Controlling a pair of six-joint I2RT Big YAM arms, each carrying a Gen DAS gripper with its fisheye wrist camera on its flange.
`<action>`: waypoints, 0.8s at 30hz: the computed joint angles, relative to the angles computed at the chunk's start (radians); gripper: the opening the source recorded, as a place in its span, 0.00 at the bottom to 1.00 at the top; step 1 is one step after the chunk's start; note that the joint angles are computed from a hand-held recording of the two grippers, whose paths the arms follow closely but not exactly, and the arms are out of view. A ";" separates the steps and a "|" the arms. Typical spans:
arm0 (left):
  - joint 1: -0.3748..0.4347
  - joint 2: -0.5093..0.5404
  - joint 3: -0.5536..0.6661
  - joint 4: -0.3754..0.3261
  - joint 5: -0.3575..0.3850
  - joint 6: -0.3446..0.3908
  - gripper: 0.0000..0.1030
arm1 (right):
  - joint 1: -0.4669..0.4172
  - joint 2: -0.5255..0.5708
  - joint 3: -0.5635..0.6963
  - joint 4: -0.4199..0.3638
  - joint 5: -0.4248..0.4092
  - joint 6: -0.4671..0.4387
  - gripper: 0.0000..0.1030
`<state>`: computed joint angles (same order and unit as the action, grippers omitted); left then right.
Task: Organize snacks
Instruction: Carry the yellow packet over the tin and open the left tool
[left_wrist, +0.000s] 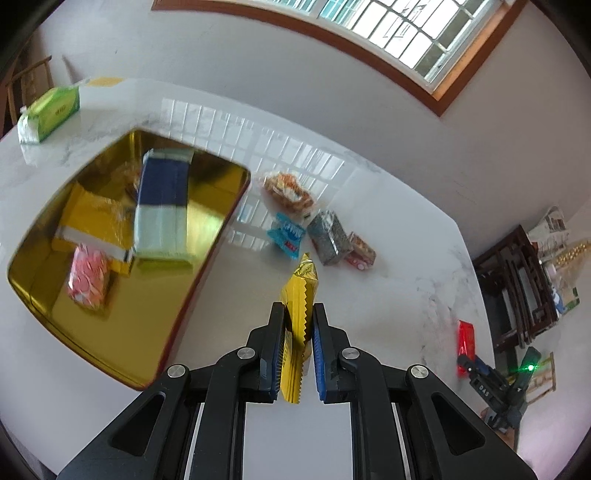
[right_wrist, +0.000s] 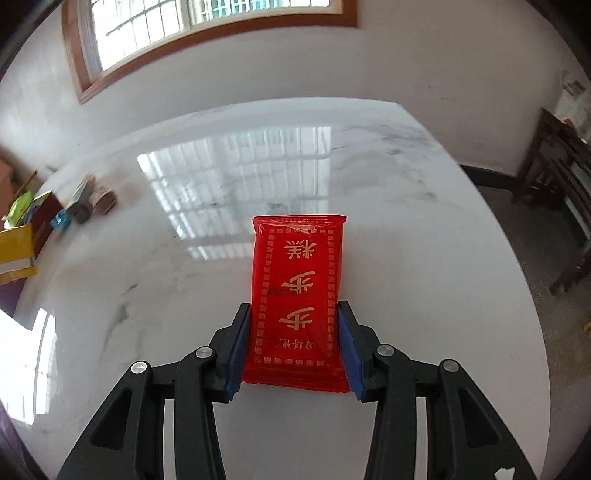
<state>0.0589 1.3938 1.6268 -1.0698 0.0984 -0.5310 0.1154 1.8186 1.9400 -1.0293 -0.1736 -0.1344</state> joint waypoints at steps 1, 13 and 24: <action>0.001 0.000 0.008 -0.002 -0.005 0.007 0.14 | 0.001 -0.010 -0.021 0.029 0.010 -0.004 0.41; 0.109 -0.035 0.069 -0.022 -0.019 0.051 0.14 | 0.029 -0.026 -0.077 0.085 0.050 0.091 0.40; 0.271 -0.033 0.090 -0.023 0.014 0.059 0.14 | 0.019 -0.025 -0.079 0.093 0.069 0.130 0.41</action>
